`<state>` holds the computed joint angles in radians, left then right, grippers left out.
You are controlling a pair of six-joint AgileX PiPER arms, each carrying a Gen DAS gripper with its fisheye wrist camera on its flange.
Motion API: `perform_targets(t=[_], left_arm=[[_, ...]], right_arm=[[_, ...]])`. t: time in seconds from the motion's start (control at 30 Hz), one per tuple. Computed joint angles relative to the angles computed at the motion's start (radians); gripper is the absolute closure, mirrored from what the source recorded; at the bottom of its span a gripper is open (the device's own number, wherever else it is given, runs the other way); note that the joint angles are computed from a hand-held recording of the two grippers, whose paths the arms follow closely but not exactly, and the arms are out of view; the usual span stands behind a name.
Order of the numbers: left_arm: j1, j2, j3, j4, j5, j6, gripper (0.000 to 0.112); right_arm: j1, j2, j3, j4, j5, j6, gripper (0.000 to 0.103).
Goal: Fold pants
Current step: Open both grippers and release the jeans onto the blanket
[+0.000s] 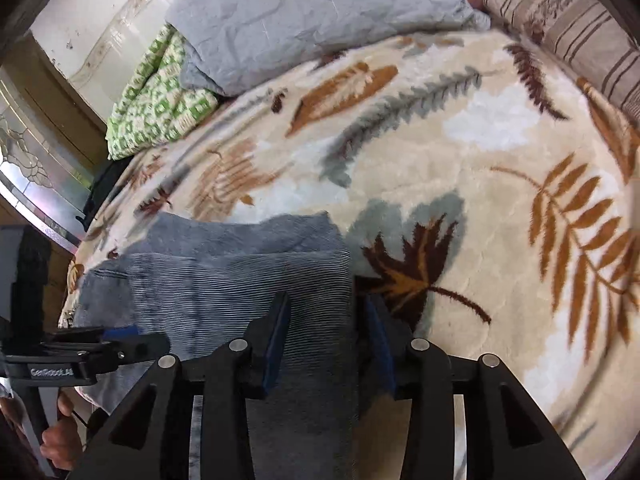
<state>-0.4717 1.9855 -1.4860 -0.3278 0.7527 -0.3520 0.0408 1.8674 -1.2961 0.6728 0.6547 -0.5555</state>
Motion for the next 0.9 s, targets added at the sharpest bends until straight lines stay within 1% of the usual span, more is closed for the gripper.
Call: perform_targets(t=[0.1,0.17,0.2,0.27,0.37,0.5,0.57,0.6,0.63,0.7,0.8,0.9], left_arm=[[0.036,-0.076,0.090,-0.053,-0.003,0.070,0.064],[0.080,-0.134,0.164,-0.107,-0.004,0.135,0.061],[0.111,-0.165,0.203,-0.142,0.000,0.180,0.059],[0.182,-0.228,0.279,-0.217,0.010,0.279,0.059],[0.310,-0.320,0.368,-0.270,0.045,0.397,0.055],[0.519,-0.379,0.424,-0.312,0.127,0.548,0.054],[0.618,-0.382,0.428,-0.322,0.164,0.610,0.053],[0.682,-0.374,0.423,-0.332,0.196,0.651,0.053],[0.714,-0.357,0.411,-0.336,0.211,0.668,0.053],[0.789,-0.324,0.387,-0.337,0.246,0.705,0.053],[0.878,-0.245,0.319,-0.333,0.303,0.744,0.053],[0.925,-0.171,0.249,-0.324,0.349,0.771,0.053]], right_arm=[[0.047,-0.071,0.034,-0.012,0.000,0.024,0.058],[0.103,-0.108,0.057,-0.031,-0.005,0.053,0.049],[0.140,-0.124,0.068,-0.045,-0.011,0.074,0.048],[0.217,-0.143,0.084,-0.078,-0.023,0.122,0.048],[0.360,-0.144,0.081,-0.167,-0.035,0.233,0.047],[0.545,-0.110,0.036,-0.305,-0.039,0.377,0.043],[0.630,-0.092,0.018,-0.356,-0.045,0.433,0.042],[0.670,-0.082,0.004,-0.381,-0.046,0.457,0.041],[0.708,-0.067,-0.015,-0.413,-0.044,0.481,0.039],[0.780,-0.044,-0.047,-0.478,-0.049,0.531,0.037],[0.878,-0.006,-0.099,-0.605,-0.052,0.616,0.035],[0.965,0.048,-0.161,-0.726,-0.046,0.696,0.033]])
